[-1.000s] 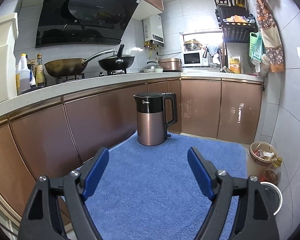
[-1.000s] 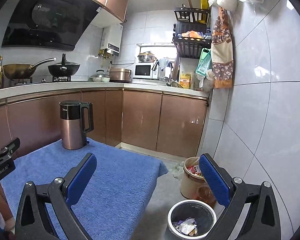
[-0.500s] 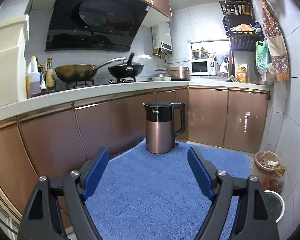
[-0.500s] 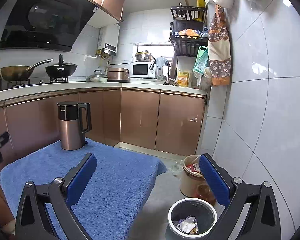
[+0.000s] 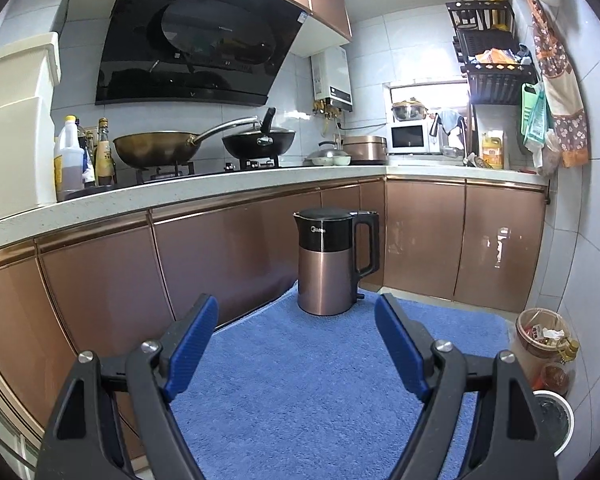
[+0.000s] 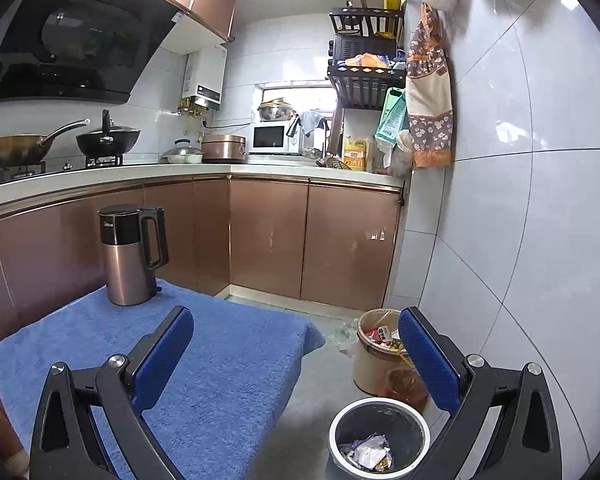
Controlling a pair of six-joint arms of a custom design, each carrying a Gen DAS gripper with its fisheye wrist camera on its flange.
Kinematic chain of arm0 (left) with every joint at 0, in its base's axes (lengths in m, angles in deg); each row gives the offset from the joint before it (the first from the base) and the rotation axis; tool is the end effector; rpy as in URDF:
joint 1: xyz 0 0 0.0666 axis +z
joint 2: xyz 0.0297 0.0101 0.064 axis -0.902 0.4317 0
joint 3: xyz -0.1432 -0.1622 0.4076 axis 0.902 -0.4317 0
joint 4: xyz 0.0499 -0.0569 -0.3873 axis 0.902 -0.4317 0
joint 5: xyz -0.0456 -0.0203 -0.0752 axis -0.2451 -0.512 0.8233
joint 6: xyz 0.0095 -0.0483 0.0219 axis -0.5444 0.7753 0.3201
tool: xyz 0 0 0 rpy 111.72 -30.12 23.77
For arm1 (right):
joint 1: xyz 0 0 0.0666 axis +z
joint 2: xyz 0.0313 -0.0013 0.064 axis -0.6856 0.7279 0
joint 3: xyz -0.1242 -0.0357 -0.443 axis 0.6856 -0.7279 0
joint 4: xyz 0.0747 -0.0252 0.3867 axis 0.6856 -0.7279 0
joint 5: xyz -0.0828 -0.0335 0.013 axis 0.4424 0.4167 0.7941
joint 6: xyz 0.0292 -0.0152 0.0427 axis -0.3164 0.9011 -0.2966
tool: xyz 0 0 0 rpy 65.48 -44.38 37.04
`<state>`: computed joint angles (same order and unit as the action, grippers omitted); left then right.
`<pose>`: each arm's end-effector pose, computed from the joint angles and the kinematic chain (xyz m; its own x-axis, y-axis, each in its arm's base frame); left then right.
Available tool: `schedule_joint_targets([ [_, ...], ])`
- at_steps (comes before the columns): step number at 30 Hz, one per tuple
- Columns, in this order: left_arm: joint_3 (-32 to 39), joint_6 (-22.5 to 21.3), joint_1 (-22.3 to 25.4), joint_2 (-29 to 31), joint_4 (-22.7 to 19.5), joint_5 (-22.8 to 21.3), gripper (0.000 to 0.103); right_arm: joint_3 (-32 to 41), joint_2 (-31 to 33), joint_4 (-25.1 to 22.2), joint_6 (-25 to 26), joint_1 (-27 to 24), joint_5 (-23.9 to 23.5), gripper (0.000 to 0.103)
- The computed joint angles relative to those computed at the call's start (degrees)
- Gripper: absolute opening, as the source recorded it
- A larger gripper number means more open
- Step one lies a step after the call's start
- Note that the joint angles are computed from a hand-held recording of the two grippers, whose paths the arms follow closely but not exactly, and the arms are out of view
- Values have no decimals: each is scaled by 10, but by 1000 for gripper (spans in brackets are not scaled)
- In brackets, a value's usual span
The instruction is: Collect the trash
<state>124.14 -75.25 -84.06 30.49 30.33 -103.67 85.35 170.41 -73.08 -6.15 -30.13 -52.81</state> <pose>0.5068 -0.1533 0.5465 -0.2443 -0.0656 -0.9675 -0.4907 0.8689 0.0650 0.5417 0.1211 0.5533 -0.2560 -0.1134 -0.9600 -0.1088 0.9902 -0.0880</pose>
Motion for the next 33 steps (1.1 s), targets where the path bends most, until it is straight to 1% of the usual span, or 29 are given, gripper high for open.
schedule_joint_targets([
  [5,10,-2,6,13,-4,10,80,10,13,-1,-6,-3,7,103],
  [11,12,-16,10,22,6,15,80,20,27,-4,-10,-2,16,103],
  [15,14,-15,13,24,9,21,80,26,33,-7,-7,0,19,103],
  [19,17,-6,18,26,4,35,80,27,36,-4,-5,2,21,103],
  [22,18,-4,18,27,2,33,80,29,39,-4,-5,3,25,103],
  [25,20,-4,19,28,-1,41,80,29,40,-7,-6,3,26,103],
  [33,30,-18,11,35,-4,57,80,26,39,-9,-8,0,28,103],
])
